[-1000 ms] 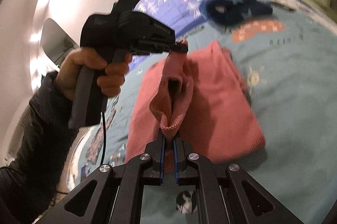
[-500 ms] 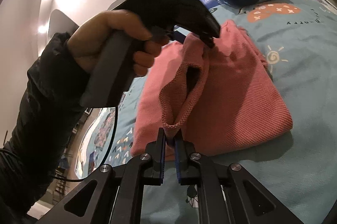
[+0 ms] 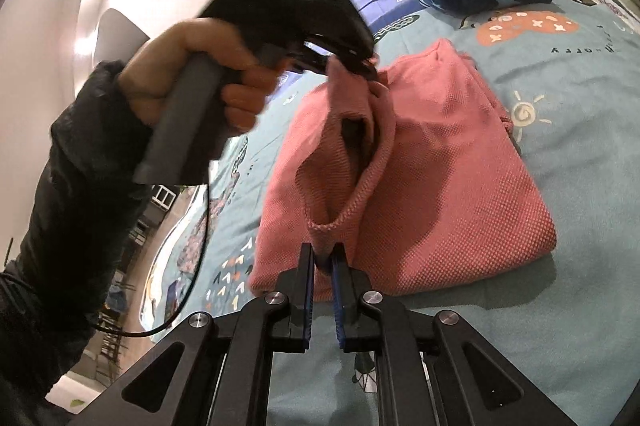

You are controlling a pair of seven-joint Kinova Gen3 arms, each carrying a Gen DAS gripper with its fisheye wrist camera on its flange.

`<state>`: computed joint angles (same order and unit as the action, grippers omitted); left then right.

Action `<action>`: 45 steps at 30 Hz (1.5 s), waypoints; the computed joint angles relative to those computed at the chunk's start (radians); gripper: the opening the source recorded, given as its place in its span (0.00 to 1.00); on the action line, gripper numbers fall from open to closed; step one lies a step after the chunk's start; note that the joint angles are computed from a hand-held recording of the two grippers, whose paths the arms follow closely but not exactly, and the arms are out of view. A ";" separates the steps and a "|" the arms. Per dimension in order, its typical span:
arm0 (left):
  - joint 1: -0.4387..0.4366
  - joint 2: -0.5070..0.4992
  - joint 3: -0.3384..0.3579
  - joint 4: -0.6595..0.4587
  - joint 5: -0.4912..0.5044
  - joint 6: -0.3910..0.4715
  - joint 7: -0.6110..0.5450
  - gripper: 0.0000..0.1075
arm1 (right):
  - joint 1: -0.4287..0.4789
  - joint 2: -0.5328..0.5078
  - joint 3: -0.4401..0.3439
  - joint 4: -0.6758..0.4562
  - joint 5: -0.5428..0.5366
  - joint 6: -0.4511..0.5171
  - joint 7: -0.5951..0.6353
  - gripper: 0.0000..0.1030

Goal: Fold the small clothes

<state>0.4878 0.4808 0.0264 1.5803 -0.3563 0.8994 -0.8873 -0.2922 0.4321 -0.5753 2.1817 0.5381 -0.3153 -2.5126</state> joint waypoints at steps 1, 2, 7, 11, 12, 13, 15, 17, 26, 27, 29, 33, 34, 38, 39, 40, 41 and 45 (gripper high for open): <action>0.001 -0.012 -0.002 0.009 -0.003 -0.006 0.003 0.12 | -0.007 -0.001 0.009 0.000 -0.010 -0.004 0.003 0.15; 0.001 -0.021 -0.003 0.014 -0.004 -0.008 0.006 0.12 | -0.015 -0.001 0.019 0.002 -0.024 -0.012 0.004 0.29; -0.003 -0.020 0.002 0.013 -0.003 -0.009 0.014 0.12 | -0.054 0.007 0.060 -0.015 -0.085 -0.015 0.005 0.61; -0.009 -0.028 0.005 0.015 0.007 -0.017 0.012 0.12 | -0.060 0.036 0.068 -0.057 -0.142 0.031 0.015 0.55; -0.011 -0.032 0.006 0.016 0.009 -0.018 0.011 0.12 | -0.030 0.052 0.041 -0.061 -0.125 0.026 0.012 0.44; -0.012 -0.035 0.007 0.017 0.011 -0.018 0.012 0.12 | -0.005 0.063 0.016 -0.066 -0.104 0.028 0.014 0.07; -0.016 -0.045 0.007 0.021 0.016 -0.023 0.015 0.12 | -0.003 0.051 0.021 -0.051 -0.111 0.009 0.031 0.05; -0.020 -0.061 0.015 0.029 0.024 -0.042 0.013 0.12 | -0.041 0.012 0.072 -0.006 -0.155 -0.051 0.063 0.05; 0.047 -0.004 0.031 -0.068 0.006 -0.028 -0.004 0.12 | -0.083 -0.075 0.166 0.090 -0.173 -0.121 0.034 0.05; 0.054 0.010 0.030 -0.083 0.007 -0.022 -0.005 0.12 | -0.072 -0.076 0.163 0.094 -0.166 -0.120 0.016 0.05; 0.064 0.037 0.029 -0.110 0.012 -0.015 -0.012 0.12 | -0.049 -0.069 0.160 0.105 -0.150 -0.133 -0.017 0.05; 0.085 0.074 0.021 -0.138 0.014 -0.012 -0.029 0.12 | -0.046 -0.080 0.180 0.124 -0.137 -0.128 -0.033 0.05; 0.090 0.084 0.017 -0.144 0.011 -0.010 -0.034 0.14 | -0.046 -0.076 0.182 0.119 -0.131 -0.113 -0.036 0.06; 0.084 0.083 0.010 -0.120 0.022 -0.056 -0.044 0.23 | 0.011 -0.040 0.136 0.098 -0.073 -0.058 -0.083 0.09; 0.080 0.067 0.007 -0.100 0.025 -0.082 -0.044 0.26 | 0.051 -0.027 0.107 0.098 -0.039 -0.059 -0.110 0.09; 0.083 0.044 -0.001 -0.074 0.017 -0.111 -0.037 0.30 | 0.082 -0.016 0.086 0.099 -0.010 -0.065 -0.131 0.11; 0.091 0.022 -0.012 -0.049 0.001 -0.136 -0.026 0.33 | 0.107 -0.016 0.070 0.108 0.013 -0.073 -0.151 0.12; 0.147 -0.097 -0.062 0.087 -0.125 -0.239 0.060 0.46 | 0.128 -0.045 0.086 0.126 0.052 -0.078 -0.183 0.13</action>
<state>0.6345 0.3841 -0.0357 1.6671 -0.4814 0.6605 -0.8275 -0.1640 0.3874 -0.4891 2.3074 0.5897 -0.3936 -2.6953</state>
